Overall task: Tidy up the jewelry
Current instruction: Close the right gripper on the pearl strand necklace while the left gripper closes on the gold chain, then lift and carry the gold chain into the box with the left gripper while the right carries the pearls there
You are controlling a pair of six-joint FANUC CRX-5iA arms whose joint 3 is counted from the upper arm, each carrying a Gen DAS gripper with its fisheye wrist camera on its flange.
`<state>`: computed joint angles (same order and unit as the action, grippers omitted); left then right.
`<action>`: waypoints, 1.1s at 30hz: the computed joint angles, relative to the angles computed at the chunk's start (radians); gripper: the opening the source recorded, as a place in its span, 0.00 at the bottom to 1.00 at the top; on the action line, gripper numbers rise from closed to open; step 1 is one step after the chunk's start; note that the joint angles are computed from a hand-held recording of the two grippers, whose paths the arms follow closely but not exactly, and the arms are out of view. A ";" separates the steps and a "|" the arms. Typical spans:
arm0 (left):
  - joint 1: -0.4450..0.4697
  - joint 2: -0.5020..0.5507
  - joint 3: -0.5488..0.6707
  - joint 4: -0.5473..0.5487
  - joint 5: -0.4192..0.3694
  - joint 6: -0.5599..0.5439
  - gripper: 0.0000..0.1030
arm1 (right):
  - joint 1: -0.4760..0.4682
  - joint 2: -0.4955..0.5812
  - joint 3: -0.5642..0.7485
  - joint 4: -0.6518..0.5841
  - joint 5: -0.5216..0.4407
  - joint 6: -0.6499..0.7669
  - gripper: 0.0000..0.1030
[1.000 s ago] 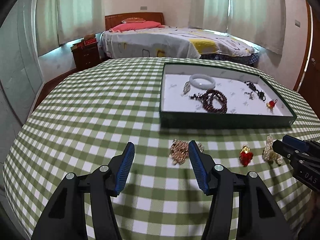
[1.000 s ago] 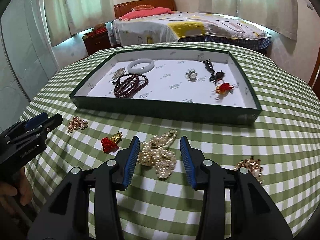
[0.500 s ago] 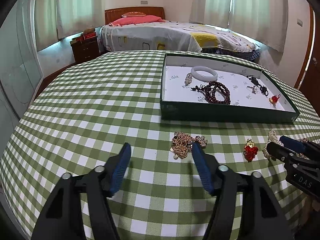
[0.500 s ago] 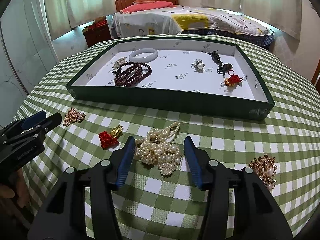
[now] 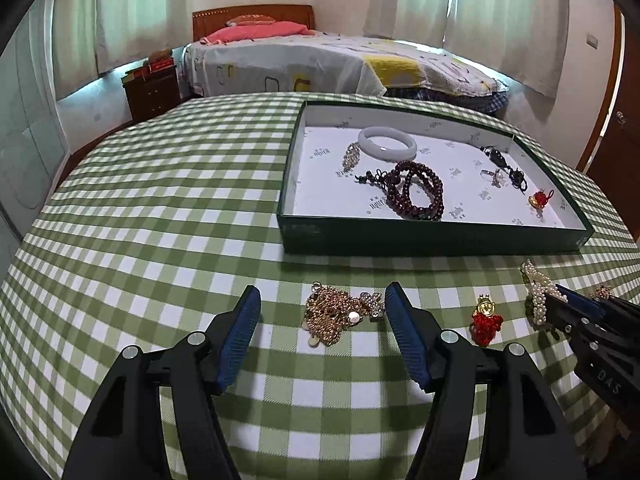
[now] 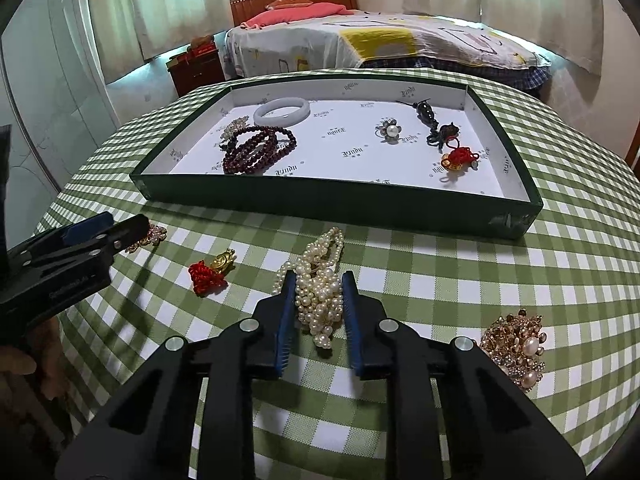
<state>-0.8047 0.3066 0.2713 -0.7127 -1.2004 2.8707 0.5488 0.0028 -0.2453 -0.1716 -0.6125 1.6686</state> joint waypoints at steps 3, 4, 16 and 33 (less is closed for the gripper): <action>0.015 0.002 -0.008 0.028 0.021 -0.011 0.61 | -0.004 0.001 0.003 -0.013 -0.001 0.013 0.22; 0.015 0.005 -0.006 0.030 0.020 -0.013 0.60 | -0.006 0.002 0.005 -0.018 -0.001 0.018 0.22; 0.001 0.006 -0.009 0.015 0.056 -0.053 0.20 | -0.009 0.001 0.006 -0.024 -0.003 0.023 0.22; -0.009 -0.005 -0.017 0.001 0.070 -0.045 0.13 | 0.000 -0.011 -0.009 -0.005 0.020 0.003 0.21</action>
<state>-0.8140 0.3017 0.2539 -0.7113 -1.1307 2.8252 0.5490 -0.0085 -0.2543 -0.1771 -0.5921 1.6713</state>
